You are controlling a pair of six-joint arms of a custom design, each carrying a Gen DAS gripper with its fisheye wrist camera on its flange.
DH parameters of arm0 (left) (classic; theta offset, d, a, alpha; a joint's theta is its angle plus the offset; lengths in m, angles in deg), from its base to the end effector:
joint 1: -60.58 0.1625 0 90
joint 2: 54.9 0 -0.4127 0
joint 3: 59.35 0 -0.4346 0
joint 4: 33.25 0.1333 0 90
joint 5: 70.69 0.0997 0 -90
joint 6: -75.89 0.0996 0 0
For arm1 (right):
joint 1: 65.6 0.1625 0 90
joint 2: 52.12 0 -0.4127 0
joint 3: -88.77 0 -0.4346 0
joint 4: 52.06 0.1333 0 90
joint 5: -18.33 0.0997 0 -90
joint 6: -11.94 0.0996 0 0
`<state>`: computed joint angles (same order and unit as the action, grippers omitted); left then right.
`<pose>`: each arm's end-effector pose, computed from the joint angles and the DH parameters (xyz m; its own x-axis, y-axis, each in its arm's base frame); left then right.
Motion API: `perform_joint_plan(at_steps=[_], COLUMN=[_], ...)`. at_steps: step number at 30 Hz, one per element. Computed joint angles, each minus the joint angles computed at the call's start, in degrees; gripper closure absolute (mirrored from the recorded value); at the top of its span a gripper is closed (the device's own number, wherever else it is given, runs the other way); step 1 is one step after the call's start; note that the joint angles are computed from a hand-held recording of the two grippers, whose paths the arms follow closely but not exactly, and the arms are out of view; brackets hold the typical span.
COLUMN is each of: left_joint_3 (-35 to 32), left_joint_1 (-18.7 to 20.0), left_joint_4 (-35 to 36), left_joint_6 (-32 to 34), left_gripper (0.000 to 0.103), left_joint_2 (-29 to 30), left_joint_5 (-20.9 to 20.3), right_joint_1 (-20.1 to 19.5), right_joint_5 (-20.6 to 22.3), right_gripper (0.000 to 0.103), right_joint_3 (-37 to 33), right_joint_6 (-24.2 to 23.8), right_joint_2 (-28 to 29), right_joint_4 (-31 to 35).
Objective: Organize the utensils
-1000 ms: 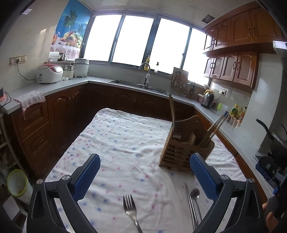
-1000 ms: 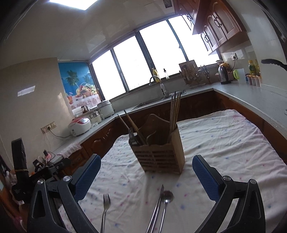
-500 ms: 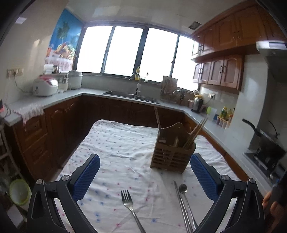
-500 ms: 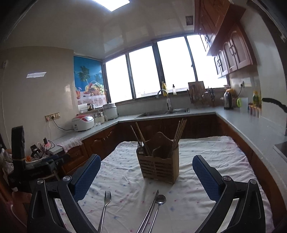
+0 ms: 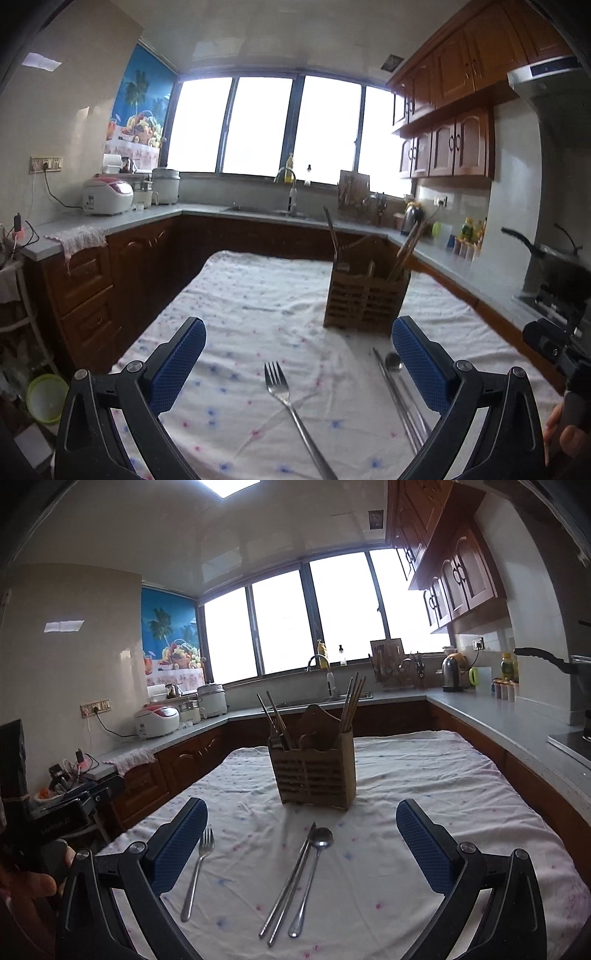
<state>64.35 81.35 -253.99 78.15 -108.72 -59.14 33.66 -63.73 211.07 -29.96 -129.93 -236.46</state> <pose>-0.3148 -0.3663 0.1843 -0.7106 -0.4835 -0.5112 0.4837 0.1919 -0.8539 0.2315 -0.5062 0.2741 -0.6457 -0.6207 0.4447 -0.7186 0.2970 -0.6288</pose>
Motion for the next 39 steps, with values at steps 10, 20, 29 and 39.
perform_joint_plan(at_steps=[10, 20, 29, 39], left_joint_3=[-4.9, -1.0, -5.2, -7.9], left_joint_1=[0.2, 0.1, 0.7, 0.3], left_joint_4=[0.5, 0.8, -13.7, -19.1], left_joint_6=[6.8, 0.4, 16.4, 23.0], left_gripper=[0.001, 0.001, 0.001, 0.001], left_joint_2=[4.1, 6.0, 9.5, 9.8], left_joint_5=[5.2, 4.2, 3.6, 3.7], right_joint_1=[1.8, -0.6, -2.0, -3.1], right_joint_5=[-2.0, -3.7, -4.9, -3.2], right_gripper=[0.000, 0.000, 0.000, 0.000], right_joint_3=[1.7, 4.8, 5.0, 5.8], right_joint_6=[-1.1, -2.5, -0.8, -0.2], right_joint_2=[-0.1, 1.8, 1.6, 0.3], right_joint_4=[-8.7, -11.3, -9.2, -7.8])
